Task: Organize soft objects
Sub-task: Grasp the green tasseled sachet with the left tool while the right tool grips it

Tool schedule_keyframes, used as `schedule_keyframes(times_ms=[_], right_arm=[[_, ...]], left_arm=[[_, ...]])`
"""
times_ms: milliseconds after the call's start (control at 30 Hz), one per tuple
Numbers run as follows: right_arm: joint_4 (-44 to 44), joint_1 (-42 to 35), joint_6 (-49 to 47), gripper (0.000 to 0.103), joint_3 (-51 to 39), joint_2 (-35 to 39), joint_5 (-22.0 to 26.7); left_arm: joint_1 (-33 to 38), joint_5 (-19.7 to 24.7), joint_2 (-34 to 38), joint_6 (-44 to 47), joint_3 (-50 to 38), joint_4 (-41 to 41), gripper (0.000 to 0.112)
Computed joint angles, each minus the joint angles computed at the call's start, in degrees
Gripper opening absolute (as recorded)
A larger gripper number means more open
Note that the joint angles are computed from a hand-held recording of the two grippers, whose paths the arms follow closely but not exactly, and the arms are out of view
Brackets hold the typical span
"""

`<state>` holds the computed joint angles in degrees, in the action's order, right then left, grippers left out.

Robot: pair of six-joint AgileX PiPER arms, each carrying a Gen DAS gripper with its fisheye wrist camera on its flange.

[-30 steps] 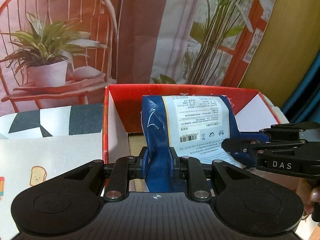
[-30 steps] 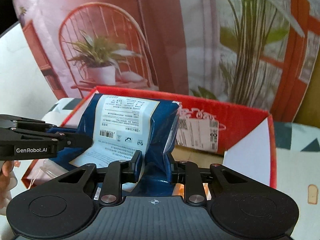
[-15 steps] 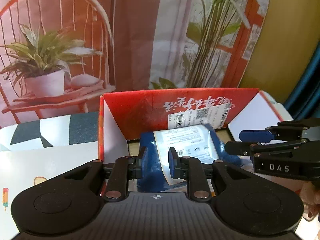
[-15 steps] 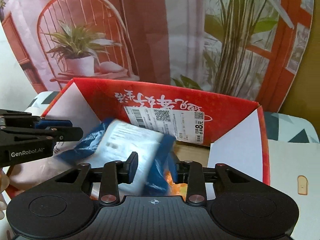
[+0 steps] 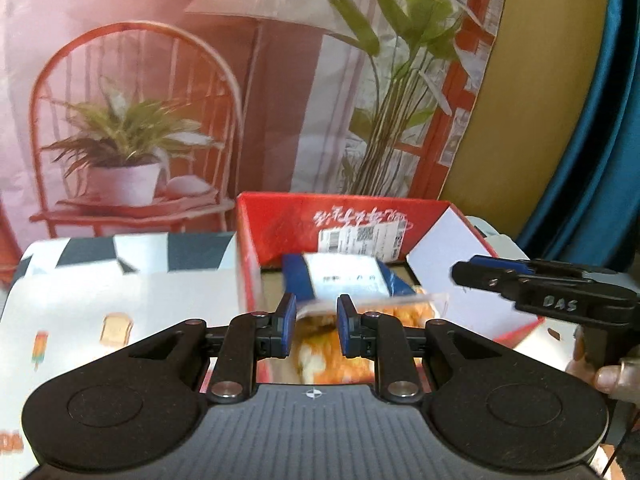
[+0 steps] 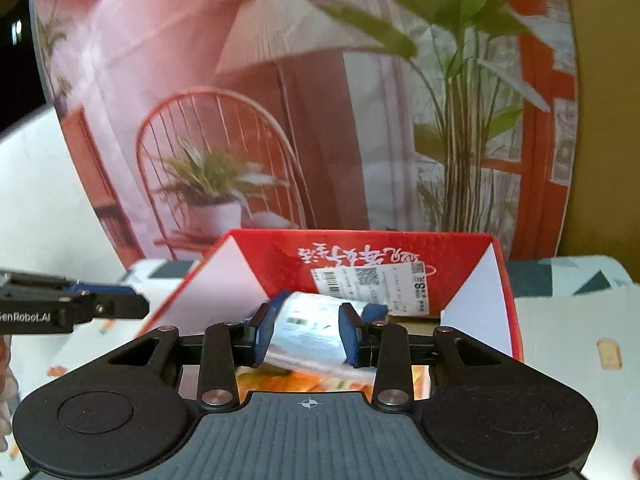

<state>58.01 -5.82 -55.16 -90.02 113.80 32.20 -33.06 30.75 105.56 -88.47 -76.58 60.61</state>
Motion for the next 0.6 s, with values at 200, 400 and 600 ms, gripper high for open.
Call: schedule_keyframes(times_ms=[200, 400, 600], right_arm=[[14.50, -1.67, -16.09, 0.034, 15.13, -7.91, -1.68], [17.86, -2.09, -21.53, 0.034, 22.50, -11.16, -0.24], [16.66, -0.15, -21.96, 0.034, 24.34, -10.66, 0.56]], left_arm=[[-2.93, -0.23, -2.08, -15.60, 8.36, 7.22, 0.023], [-2.76, -3.48, -0.94, -23.60, 12.36, 9.94, 0.023], [-1.34, -7.27, 0.78, -27.54, 14.31, 11.15, 0.023]])
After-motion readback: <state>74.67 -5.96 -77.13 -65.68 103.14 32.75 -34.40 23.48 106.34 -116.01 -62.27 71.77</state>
